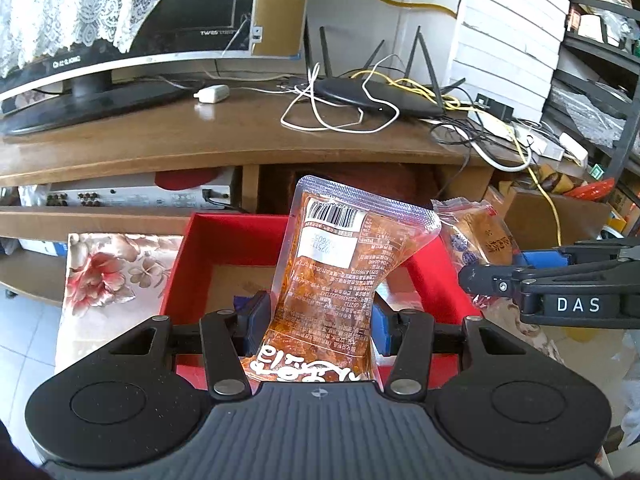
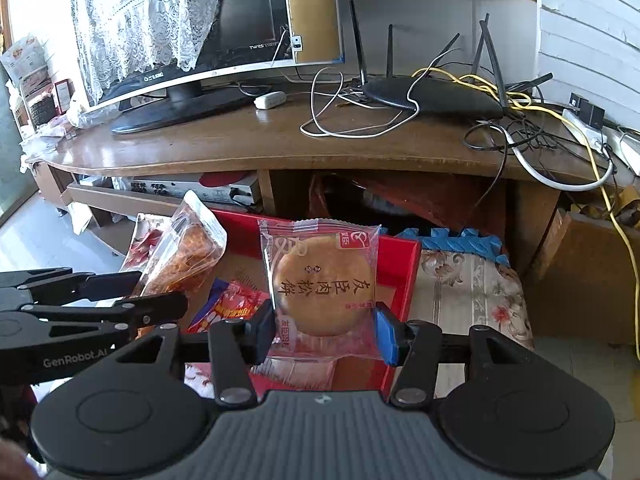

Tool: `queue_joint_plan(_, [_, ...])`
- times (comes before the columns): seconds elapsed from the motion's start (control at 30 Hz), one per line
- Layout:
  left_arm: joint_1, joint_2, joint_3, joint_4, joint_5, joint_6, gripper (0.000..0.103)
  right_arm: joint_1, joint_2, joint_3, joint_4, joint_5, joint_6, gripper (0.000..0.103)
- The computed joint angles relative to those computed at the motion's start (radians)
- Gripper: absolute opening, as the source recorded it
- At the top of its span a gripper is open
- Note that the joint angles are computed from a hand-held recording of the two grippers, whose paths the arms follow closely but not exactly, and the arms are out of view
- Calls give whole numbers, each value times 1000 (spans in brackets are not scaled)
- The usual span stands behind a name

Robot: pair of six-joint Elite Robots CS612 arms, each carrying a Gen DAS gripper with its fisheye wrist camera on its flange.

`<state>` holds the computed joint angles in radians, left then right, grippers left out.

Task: Organize snacks
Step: 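Carry the orange pastry bag with the left tool while the right tool carries the round pastry to the box, then lower both packs into the red box and open both tools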

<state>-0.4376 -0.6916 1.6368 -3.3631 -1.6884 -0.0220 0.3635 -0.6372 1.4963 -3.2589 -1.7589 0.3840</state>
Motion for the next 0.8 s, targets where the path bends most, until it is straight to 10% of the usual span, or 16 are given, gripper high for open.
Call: queue_joint_plan(0.8, [-11, 61, -97, 92, 62, 18, 59, -2, 82, -135, 131, -14, -22, 41])
